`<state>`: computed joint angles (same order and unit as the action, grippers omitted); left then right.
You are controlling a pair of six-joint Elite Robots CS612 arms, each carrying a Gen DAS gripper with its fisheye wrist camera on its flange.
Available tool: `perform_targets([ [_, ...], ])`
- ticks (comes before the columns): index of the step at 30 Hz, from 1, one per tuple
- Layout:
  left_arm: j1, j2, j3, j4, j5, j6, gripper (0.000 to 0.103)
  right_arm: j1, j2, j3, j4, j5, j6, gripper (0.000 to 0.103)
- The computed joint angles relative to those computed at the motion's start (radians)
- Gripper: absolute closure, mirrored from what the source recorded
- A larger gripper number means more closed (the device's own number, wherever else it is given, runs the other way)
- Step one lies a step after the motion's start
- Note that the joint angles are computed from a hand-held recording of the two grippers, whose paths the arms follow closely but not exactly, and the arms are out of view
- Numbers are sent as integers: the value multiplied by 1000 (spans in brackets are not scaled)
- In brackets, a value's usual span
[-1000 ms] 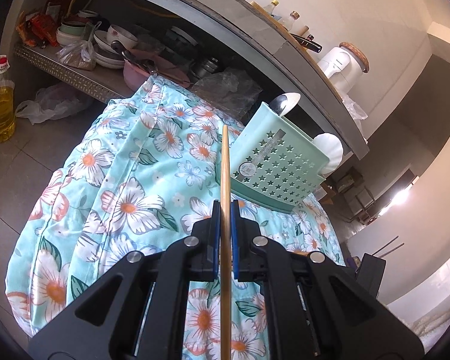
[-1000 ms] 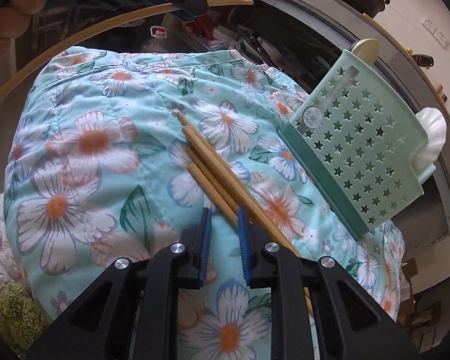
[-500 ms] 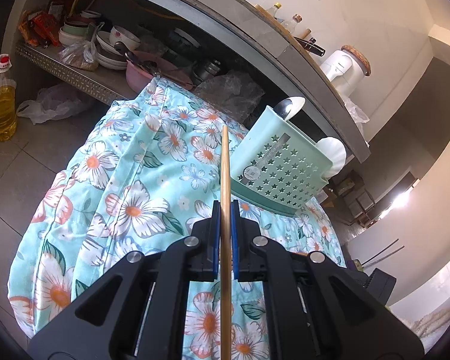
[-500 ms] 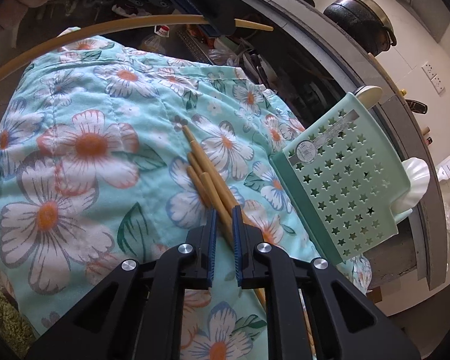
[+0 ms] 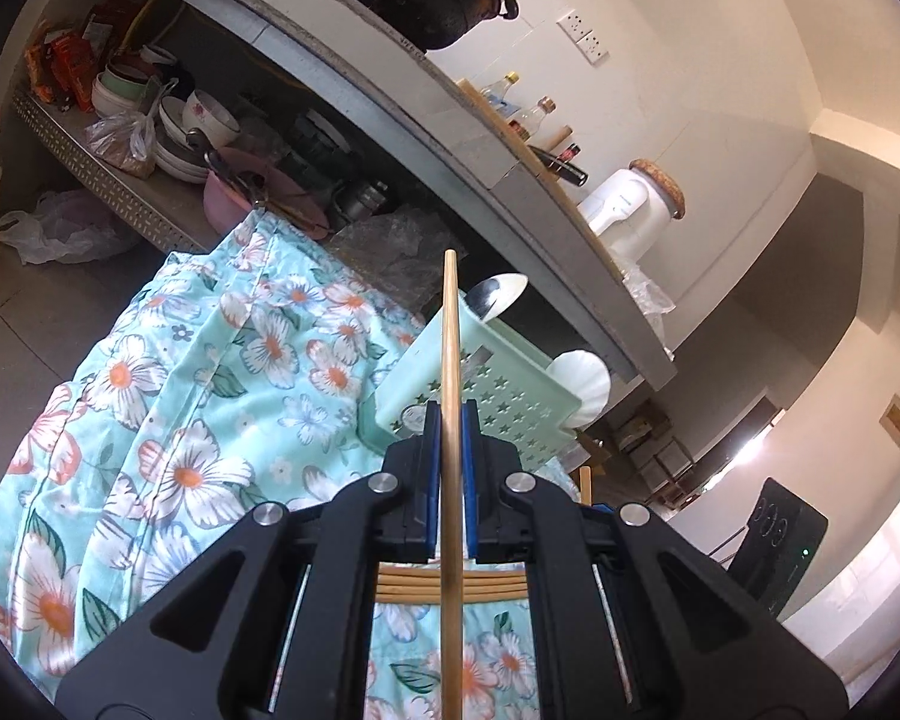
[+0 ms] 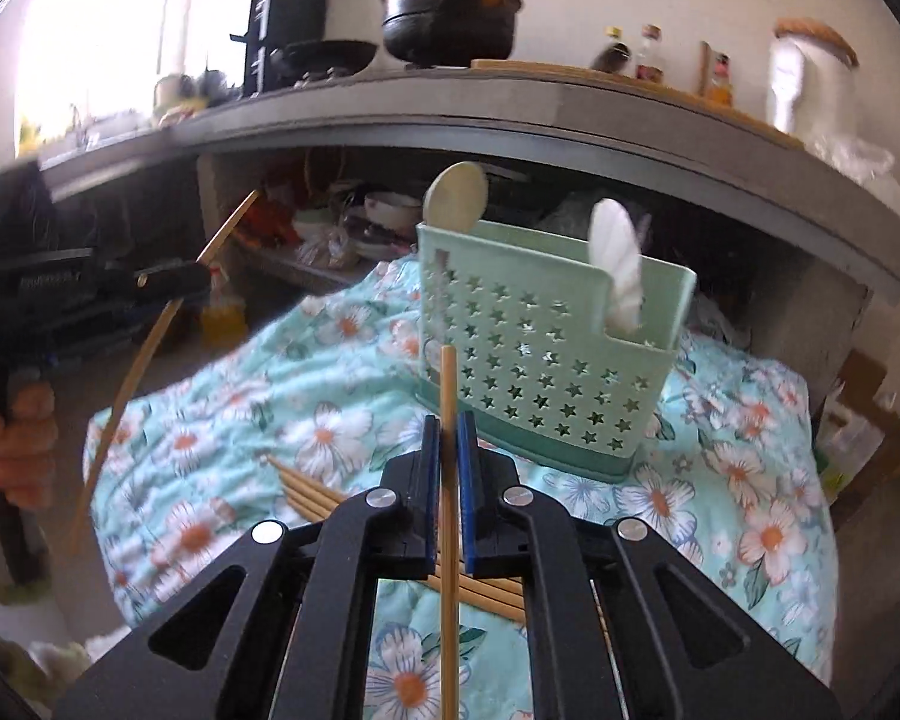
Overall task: Organize utensils
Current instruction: 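Lower the chopstick into the holder and open left while right holds its chopstick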
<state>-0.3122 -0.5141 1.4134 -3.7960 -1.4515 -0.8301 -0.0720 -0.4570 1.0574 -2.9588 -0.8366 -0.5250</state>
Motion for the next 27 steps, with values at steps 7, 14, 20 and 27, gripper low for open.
perform_targets([
  [7, -6, 11, -34, -12, -2, 1, 98, -62, 51, -92, -11, 178, 368, 97],
  [14, -13, 16, -60, 47, -2, 19, 98, -85, 72, -120, -45, 188, 481, 97],
  [20, -15, 16, -117, 43, 25, 115, 98, -85, 67, -104, -81, 170, 481, 97],
  [27, -9, 68, -325, 24, 77, 245, 98, -86, 68, -99, -95, 173, 485, 97],
])
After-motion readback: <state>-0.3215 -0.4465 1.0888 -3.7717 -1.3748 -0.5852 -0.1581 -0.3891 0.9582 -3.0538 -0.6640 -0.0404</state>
